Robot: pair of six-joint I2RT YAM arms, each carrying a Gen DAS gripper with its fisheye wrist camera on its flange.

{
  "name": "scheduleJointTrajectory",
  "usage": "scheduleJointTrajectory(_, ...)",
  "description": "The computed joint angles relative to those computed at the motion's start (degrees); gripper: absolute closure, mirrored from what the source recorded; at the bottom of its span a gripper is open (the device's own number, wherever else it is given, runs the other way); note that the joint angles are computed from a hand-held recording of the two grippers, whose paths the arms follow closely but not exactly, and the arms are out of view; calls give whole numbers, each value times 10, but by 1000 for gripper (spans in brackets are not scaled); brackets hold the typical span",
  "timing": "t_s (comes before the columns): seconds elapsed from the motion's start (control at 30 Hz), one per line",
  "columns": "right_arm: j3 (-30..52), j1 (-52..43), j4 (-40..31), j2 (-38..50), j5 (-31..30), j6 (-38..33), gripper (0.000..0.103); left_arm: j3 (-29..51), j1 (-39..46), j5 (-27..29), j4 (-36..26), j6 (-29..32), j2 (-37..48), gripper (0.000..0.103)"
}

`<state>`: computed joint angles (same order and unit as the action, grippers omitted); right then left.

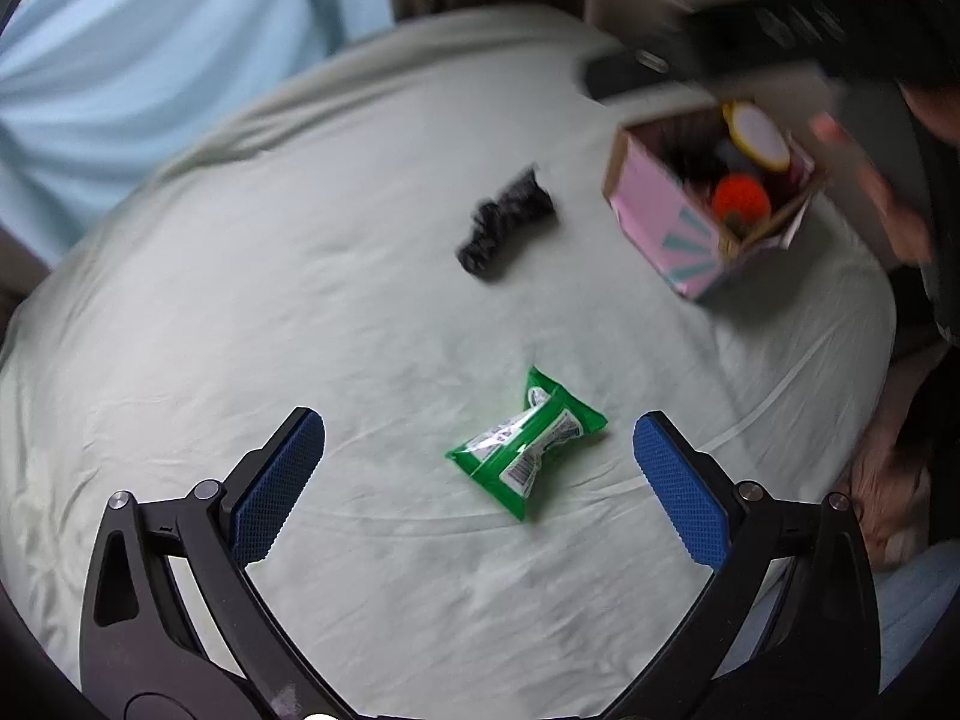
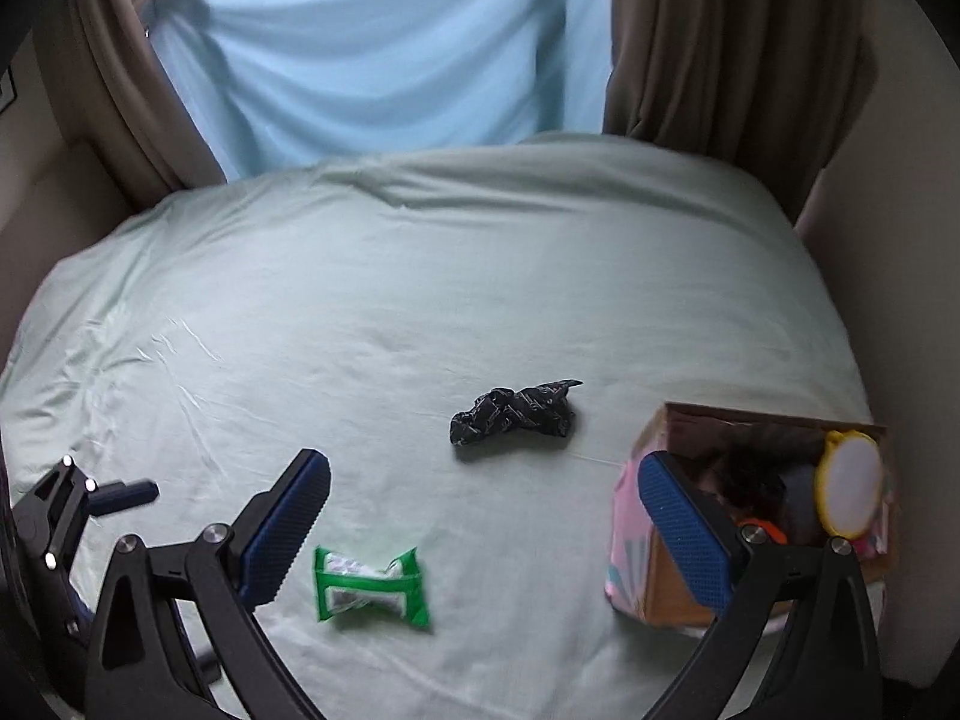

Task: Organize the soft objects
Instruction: 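Move the left tool to the green wipes packet while the right tool approaches the patterned scrunchie, then grasp the green wipes packet with the left tool while the right tool grasps the patterned scrunchie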

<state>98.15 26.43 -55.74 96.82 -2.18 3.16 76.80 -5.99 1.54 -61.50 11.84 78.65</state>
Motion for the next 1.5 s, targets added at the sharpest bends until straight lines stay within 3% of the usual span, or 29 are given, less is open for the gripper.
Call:
scheduleJointTrajectory(0.17, 4, -13, 63, 96, -13, -20, 1, -72, -18, 10, 86, 26, 56, 1)
scheduleJointTrajectory(0.47, 82, -24, 123, 273, -14, -42, 1, -155, -44, 9, 201, 47, 161, 2)
scheduleJointTrajectory(0.8, 154, -24, 141, 402, -6, -55, 1, -163, -52, 1, 253, 44, 249, 13)
scheduleJointTrajectory(0.9, 124, -21, 174, 399, 7, -61, 1, -174, -58, -3, 267, 51, 242, 16)
scheduleJointTrajectory(1.0, 85, -19, 209, 380, 16, -72, 7, -180, -63, -3, 267, 52, 234, 28)
scheduleJointTrajectory(1.07, 65, -16, 224, 369, 19, -79, 18, -181, -68, -5, 263, 54, 227, 42)
scheduleJointTrajectory(1.17, 50, -11, 235, 358, 21, -88, 34, -172, -69, 0, 247, 48, 225, 54)
scheduleJointTrajectory(1.27, 39, -10, 236, 346, 23, -85, 46, -168, -68, -7, 243, 41, 218, 59)
scheduleJointTrajectory(1.5, 1, -19, 250, 302, 13, -63, 51, -140, -39, -16, 223, 9, 192, 61)
